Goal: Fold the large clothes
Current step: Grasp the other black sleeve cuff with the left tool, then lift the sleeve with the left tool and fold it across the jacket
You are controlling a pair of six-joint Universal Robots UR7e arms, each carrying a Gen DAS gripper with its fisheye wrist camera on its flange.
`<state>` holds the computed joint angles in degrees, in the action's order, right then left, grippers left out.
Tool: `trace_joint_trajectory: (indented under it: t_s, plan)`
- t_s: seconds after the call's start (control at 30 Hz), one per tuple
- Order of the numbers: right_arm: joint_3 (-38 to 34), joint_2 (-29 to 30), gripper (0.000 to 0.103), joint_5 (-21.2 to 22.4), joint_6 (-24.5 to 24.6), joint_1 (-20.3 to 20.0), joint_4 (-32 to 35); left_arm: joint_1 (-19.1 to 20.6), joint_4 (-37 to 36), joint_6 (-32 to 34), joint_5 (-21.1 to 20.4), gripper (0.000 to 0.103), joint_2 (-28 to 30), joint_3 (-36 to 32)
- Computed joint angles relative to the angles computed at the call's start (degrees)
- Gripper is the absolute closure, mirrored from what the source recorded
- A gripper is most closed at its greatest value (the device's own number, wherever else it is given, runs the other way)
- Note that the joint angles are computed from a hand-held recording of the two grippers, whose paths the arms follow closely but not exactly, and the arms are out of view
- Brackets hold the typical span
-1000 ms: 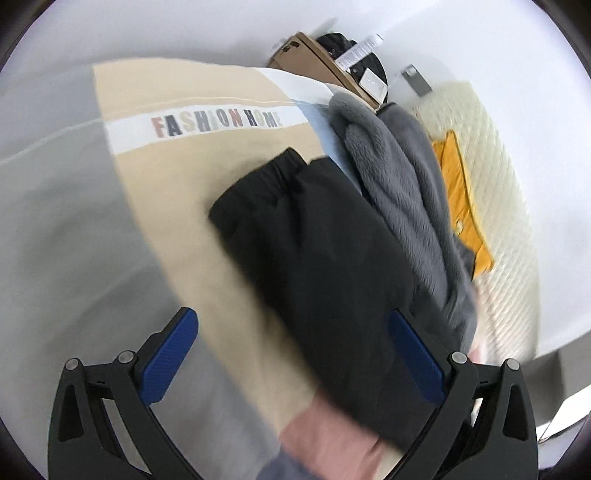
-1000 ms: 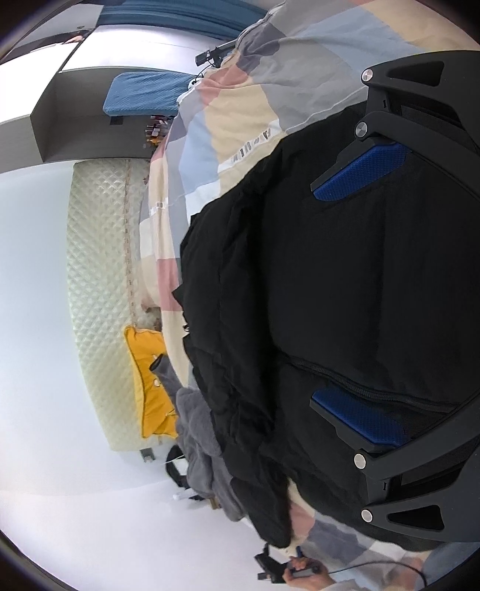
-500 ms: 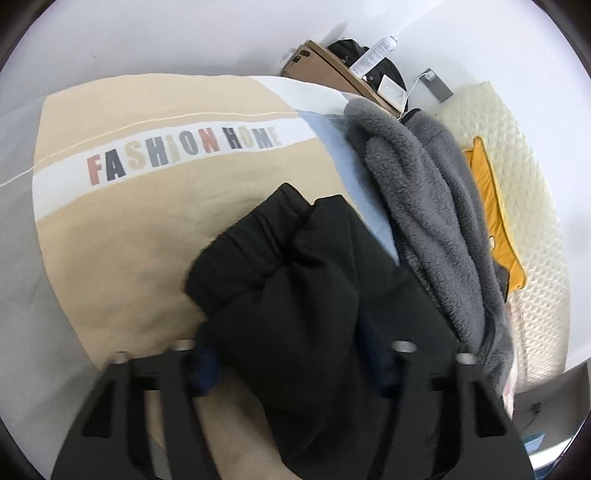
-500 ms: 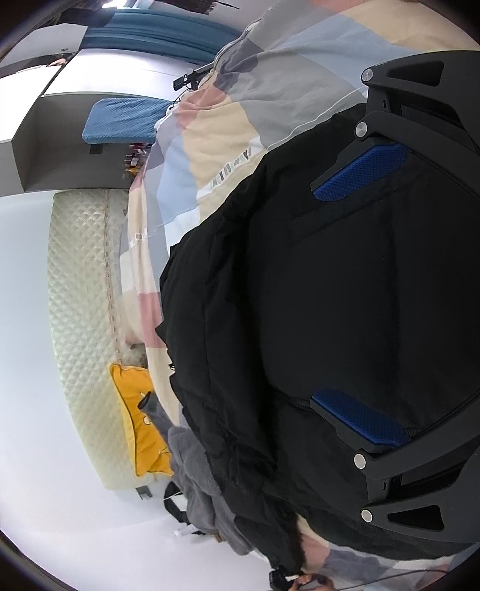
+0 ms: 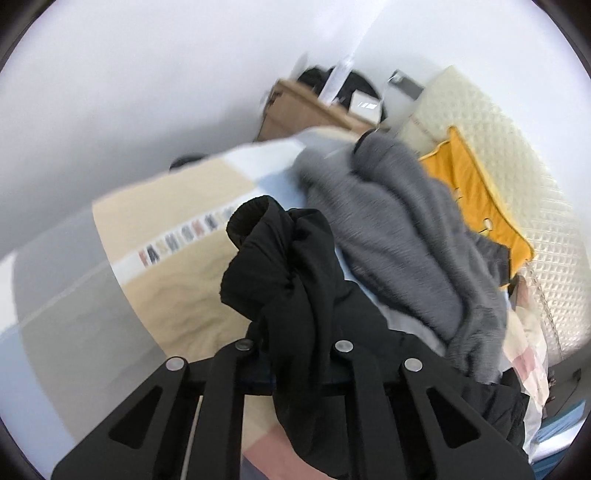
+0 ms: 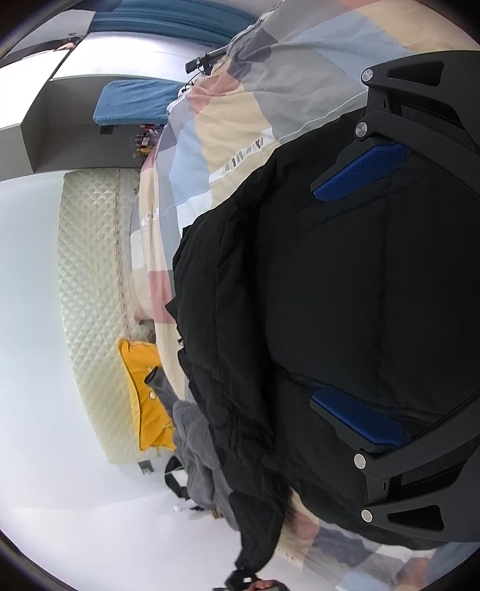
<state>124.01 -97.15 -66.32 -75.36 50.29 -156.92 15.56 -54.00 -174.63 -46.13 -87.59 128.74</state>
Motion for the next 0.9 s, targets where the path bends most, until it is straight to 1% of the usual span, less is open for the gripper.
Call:
trace_joint_trajectory:
  t_s: [0.07,0.13,0.2,0.23,0.3,0.37,0.47,0.5,0.57,0.7,0.77,0.9]
  plan:
    - [-0.4,-0.9,0.0,1.1,-1.0,-0.7,2.7,-1.1,3.5,-0.8,-0.6,0.092,3.1,-4.1]
    - [-1.2,-1.8,0.0,2.3,-2.7,-1.4,6.2,-2.2,6.3,-0.9,0.2,0.092,5.6,-7.8]
    - [-2.1,-2.2,0.0,2.0,-3.3,-1.5,9.5,-2.9,8.8,0.1,1.8,0.092,8.2,-11.1]
    - [-2.4,-2.4,0.0,2.0,-3.6,-1.5,10.9,-2.9,11.0,1.6,1.7,0.092,10.9,-14.4]
    - [-3.0,-2.9,0.0,2.4,-4.7,-1.6,14.0,-2.6,13.0,2.6,2.1,0.092,14.1,-18.4]
    - [-3.6,-3.6,0.0,3.2,-6.9,-2.0,17.0,-3.0,15.3,1.8,2.9,0.092,17.2,-22.7]
    - [-3.9,-4.8,0.0,5.3,-11.8,-3.4,19.6,-3.5,21.5,0.0,4.7,0.092,22.9,-29.5]
    - [-4.1,-5.1,0.0,6.3,-13.7,-4.2,20.7,-3.7,24.9,-1.1,5.4,0.092,25.6,-32.3]
    - [-5.1,-5.2,0.0,6.8,-16.1,-5.0,22.9,-3.6,29.3,-3.1,7.3,0.092,29.4,-36.3]
    - [-7.7,-4.0,0.0,7.1,-16.6,-5.0,25.0,-3.0,35.4,-4.5,10.3,0.092,35.8,-43.3]
    - [-9.2,-3.3,0.0,8.1,-16.1,-4.9,25.7,-2.8,39.5,-6.5,13.0,0.092,39.4,-47.4]
    - [-12.1,-2.3,0.0,10.0,-15.4,-4.7,27.6,-1.8,44.3,-6.7,16.7,0.092,44.9,-56.2]
